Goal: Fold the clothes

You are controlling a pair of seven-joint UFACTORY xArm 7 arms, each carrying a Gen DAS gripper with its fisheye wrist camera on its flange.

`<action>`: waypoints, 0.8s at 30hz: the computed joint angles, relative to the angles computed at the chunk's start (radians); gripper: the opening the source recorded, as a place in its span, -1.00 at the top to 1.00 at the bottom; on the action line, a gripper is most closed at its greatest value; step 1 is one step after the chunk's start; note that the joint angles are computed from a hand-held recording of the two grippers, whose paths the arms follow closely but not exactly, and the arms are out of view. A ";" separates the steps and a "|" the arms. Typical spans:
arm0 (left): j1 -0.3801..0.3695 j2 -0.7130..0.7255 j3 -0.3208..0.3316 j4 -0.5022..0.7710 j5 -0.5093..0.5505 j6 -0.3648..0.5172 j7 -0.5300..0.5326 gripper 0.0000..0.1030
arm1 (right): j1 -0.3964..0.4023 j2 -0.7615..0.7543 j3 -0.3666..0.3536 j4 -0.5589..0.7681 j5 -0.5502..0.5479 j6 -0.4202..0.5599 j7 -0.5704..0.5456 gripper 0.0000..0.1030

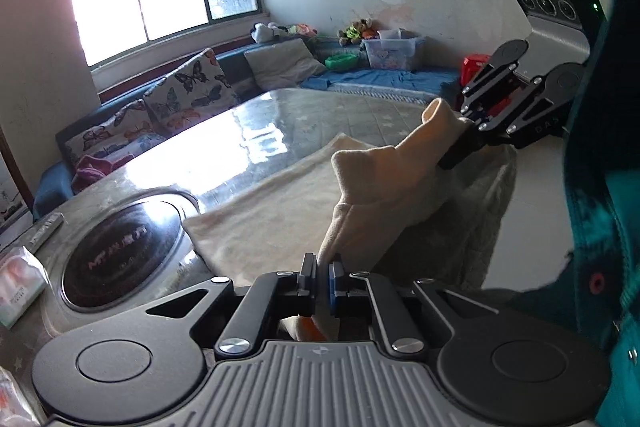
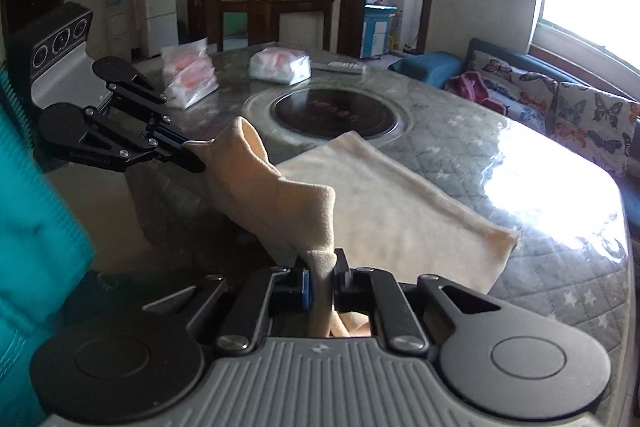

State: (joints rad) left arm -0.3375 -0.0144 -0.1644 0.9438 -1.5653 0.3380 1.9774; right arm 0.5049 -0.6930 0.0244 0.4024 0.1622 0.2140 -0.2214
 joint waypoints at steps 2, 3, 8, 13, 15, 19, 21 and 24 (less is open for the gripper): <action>0.003 0.048 0.001 0.059 -0.023 -0.003 0.022 0.88 | -0.011 0.041 -0.012 0.031 -0.005 -0.018 -0.007 0.84; 0.005 0.072 -0.001 0.089 -0.033 -0.007 0.033 0.88 | -0.008 0.071 -0.033 0.057 -0.002 -0.023 -0.021 0.85; 0.014 0.256 -0.024 0.298 0.016 -0.064 -0.021 0.88 | 0.024 0.243 -0.138 0.206 0.060 -0.048 -0.126 0.88; 0.010 0.454 -0.038 0.508 0.216 -0.123 -0.230 0.89 | 0.057 0.449 -0.212 0.356 0.190 -0.083 -0.246 0.90; -0.006 0.521 -0.024 0.578 0.313 -0.137 -0.330 0.89 | 0.053 0.501 -0.216 0.393 0.242 -0.090 -0.287 0.91; -0.041 0.636 0.007 0.695 0.454 -0.165 -0.499 0.89 | 0.023 0.646 -0.202 0.476 0.361 -0.137 -0.328 0.90; -0.056 0.681 0.015 0.731 0.507 -0.192 -0.557 0.88 | -0.006 0.705 -0.177 0.492 0.331 -0.180 -0.259 0.90; -0.086 0.726 0.032 0.762 0.582 -0.235 -0.628 0.82 | -0.014 0.772 -0.180 0.501 0.237 -0.238 -0.112 0.87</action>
